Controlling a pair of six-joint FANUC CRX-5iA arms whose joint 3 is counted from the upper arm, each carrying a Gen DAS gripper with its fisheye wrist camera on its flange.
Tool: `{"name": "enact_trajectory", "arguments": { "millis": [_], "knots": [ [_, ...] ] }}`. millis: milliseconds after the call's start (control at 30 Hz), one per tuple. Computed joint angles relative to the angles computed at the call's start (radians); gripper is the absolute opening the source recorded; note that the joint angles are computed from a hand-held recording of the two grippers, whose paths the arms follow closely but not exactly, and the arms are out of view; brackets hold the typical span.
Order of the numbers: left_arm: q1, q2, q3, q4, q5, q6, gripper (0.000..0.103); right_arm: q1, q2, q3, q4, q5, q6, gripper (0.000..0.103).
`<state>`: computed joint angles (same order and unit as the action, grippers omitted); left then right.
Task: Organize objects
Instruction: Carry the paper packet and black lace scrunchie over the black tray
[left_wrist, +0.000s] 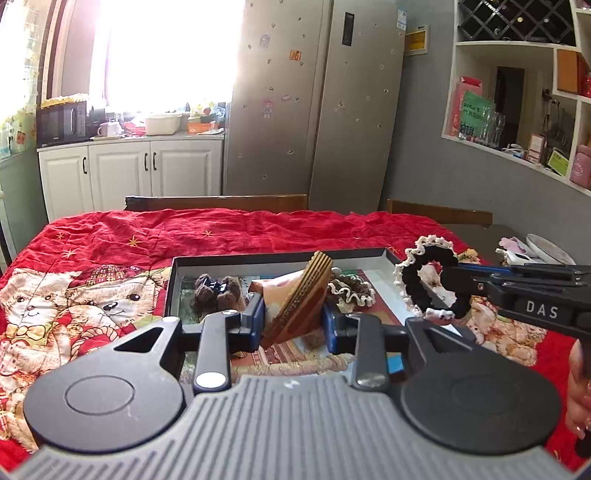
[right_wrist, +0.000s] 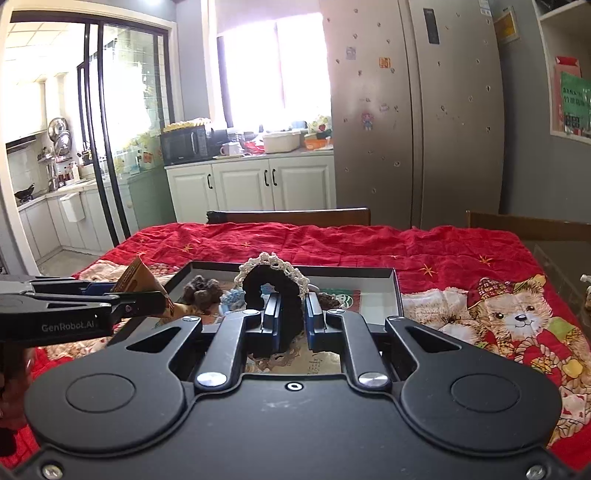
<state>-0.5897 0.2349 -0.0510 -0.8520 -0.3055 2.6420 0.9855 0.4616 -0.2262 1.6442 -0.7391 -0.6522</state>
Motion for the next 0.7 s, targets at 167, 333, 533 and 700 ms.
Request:
{"name": "enact_trajectory", "arguments": {
  "millis": [167, 333, 533, 700],
  "knots": [
    [0.000, 0.048, 0.043, -0.014, -0.020, 0.039, 0.036, -0.020, 0.041, 0.033, -0.017, 0.004, 0.001, 0.013],
    [0.005, 0.090, 0.076, -0.014, -0.033, 0.043, 0.036, -0.054, 0.064, 0.044, -0.001, 0.044, -0.047, 0.013],
    [0.020, 0.130, 0.098, 0.011, -0.029, 0.028, 0.036, -0.081, 0.087, 0.058, 0.009, 0.077, -0.072, 0.013],
    [0.026, 0.153, 0.112, 0.021, -0.029, 0.025, 0.036, -0.106, 0.101, 0.063, 0.034, 0.120, -0.108, 0.013]
  ]
}}
